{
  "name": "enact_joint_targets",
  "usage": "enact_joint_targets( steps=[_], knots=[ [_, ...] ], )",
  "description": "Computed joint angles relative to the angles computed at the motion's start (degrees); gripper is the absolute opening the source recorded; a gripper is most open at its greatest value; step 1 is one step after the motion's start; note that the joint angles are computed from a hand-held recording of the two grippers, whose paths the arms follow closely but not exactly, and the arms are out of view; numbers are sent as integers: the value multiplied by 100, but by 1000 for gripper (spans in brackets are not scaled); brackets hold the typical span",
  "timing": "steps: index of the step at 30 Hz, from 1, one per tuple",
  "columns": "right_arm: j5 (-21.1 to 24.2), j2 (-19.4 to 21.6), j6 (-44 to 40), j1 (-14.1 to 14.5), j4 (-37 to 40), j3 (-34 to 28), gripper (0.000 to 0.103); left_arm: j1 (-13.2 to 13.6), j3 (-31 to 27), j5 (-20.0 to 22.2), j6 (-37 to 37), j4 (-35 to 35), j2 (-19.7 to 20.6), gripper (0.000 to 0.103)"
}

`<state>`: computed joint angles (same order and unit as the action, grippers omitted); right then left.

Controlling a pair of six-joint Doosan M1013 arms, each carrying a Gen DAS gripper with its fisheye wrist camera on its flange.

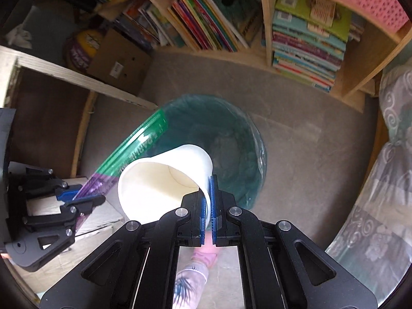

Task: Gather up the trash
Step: 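Open both tools to drop the package and cup into the bin, then move both open tools back over the desk toward the boxes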

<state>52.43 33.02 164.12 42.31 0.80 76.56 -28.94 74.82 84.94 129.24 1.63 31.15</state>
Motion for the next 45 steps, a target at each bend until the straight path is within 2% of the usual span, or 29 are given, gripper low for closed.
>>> enact_joint_targets(
  steps=[3,4,5,6,7,8,12,13,17,20,22,25,27,31,35,36,45],
  knots=[
    [-132,69,-135,-37,128,74,10,-26,25,-39,74,87,108,8],
    [-133,93,-192,-49,185,82,16,-30,26,-56,74,94,147,10],
    [-166,104,-206,-58,224,109,22,-31,37,-108,83,111,166,17],
    [-140,115,-221,-74,231,123,35,-44,76,-210,96,181,160,22],
    [-114,118,-206,-74,225,126,50,-64,120,-317,100,240,154,31],
    [-166,102,-173,-71,219,150,54,-74,161,-400,86,280,144,36],
    [-236,39,-98,-84,164,232,55,-85,156,-470,15,262,153,37],
    [-215,19,-52,-79,109,236,59,-84,145,-470,2,255,138,41],
    [-163,-88,101,-46,-78,241,60,-60,65,-416,-20,145,71,47],
    [-125,-210,195,-14,-231,232,65,-40,-35,-387,-51,42,6,52],
    [-100,-302,194,10,-318,214,66,-12,-115,-333,-68,-97,-81,56],
    [-58,-454,132,53,-424,157,68,25,-218,-329,-3,-338,-266,66],
    [30,-535,18,94,-511,61,68,43,-275,-321,114,-432,-406,67],
    [363,-649,-356,155,-632,-264,75,73,-530,-142,111,-514,-596,69],
    [544,-732,-784,179,-693,-632,84,163,-809,-17,-60,-736,-766,81],
    [584,-752,-841,182,-724,-708,87,185,-857,-9,-79,-785,-813,81],
    [1334,-616,-1520,260,-1129,-1914,88,418,-1504,252,-607,-765,-1042,89]
  ],
)
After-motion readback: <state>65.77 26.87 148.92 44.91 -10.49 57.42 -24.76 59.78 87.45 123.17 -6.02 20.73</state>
